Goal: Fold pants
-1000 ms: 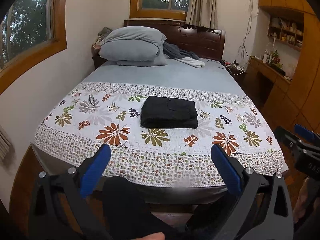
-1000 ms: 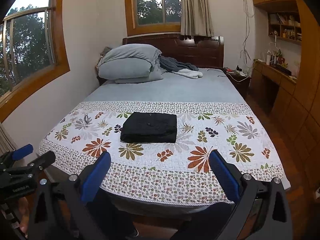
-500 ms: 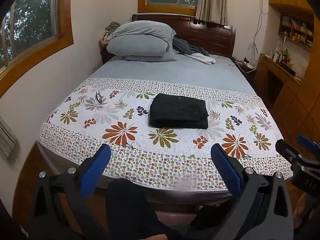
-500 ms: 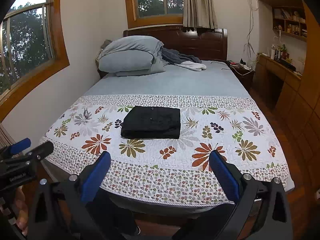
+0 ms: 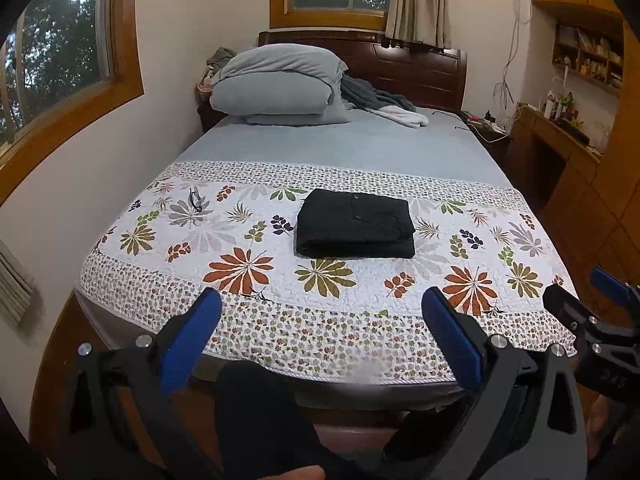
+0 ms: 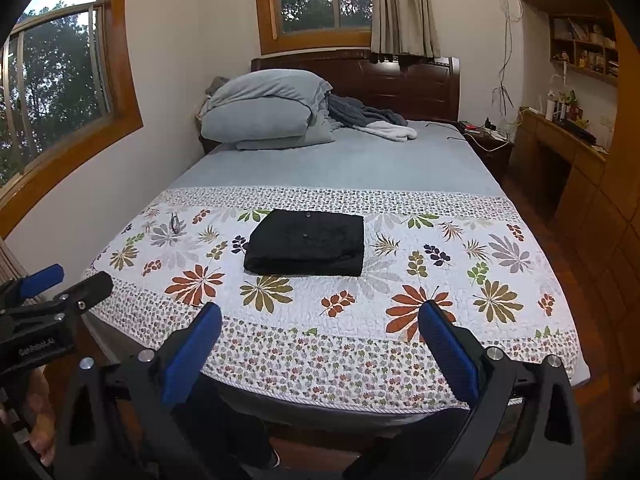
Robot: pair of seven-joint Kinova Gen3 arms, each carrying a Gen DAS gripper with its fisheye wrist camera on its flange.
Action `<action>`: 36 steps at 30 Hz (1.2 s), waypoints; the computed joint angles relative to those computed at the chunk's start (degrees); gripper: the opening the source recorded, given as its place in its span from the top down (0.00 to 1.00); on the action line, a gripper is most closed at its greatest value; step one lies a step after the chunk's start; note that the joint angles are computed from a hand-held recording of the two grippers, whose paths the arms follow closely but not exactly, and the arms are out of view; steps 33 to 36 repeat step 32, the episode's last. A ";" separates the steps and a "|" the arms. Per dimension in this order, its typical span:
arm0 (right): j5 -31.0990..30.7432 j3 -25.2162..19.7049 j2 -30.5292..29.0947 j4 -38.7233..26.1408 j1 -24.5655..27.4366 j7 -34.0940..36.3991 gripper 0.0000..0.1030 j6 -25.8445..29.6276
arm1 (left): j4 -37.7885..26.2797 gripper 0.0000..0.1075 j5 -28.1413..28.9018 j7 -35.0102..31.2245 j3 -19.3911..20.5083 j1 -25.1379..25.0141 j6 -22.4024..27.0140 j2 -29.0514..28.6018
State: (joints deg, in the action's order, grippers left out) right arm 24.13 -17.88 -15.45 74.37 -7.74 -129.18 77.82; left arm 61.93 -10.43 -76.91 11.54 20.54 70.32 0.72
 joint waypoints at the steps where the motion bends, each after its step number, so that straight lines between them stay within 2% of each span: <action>1: -0.16 0.14 -0.09 0.02 0.02 -0.02 0.04 -0.02 | 0.01 0.07 -0.05 0.09 0.05 0.06 0.02 0.02; 13: -0.67 0.28 0.03 0.18 0.19 0.22 0.04 -0.07 | 0.81 0.10 1.78 1.03 -0.78 -1.09 -0.91 -0.25; 36: -0.66 0.26 0.06 0.44 -0.02 -0.08 0.04 -0.24 | 1.11 0.07 -2.97 2.14 0.70 0.22 -1.50 -0.87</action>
